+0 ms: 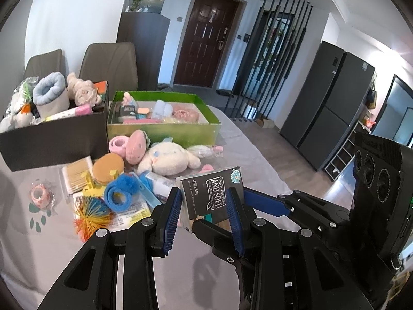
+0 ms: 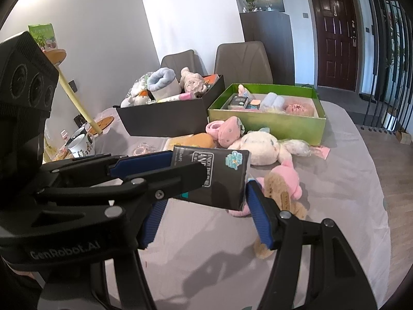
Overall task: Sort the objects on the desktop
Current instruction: 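Lift the second tissue box with the left gripper toward the green box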
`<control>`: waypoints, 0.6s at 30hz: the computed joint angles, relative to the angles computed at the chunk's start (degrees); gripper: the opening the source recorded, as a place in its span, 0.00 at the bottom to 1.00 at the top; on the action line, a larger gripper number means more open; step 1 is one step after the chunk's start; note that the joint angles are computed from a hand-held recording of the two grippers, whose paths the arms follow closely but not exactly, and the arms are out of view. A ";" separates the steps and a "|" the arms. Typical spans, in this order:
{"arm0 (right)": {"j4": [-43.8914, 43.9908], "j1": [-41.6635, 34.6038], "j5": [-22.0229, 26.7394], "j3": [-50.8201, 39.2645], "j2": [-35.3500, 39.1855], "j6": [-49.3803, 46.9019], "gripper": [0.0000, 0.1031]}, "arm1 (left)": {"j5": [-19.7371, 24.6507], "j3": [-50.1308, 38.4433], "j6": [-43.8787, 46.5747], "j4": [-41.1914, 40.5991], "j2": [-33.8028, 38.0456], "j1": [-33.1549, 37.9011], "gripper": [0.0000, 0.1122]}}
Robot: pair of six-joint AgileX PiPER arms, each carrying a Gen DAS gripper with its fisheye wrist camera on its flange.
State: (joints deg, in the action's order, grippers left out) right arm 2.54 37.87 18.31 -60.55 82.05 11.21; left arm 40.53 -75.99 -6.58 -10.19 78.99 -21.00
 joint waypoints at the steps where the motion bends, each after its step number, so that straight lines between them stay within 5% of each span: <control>1: 0.38 -0.14 -0.11 -0.32 0.17 -0.37 0.61 | 0.00 -0.19 0.08 -0.01 0.10 0.08 0.31; 18: 5.57 -2.52 0.94 -6.07 3.14 -6.71 0.61 | 1.83 -7.08 1.18 0.67 3.65 1.21 0.31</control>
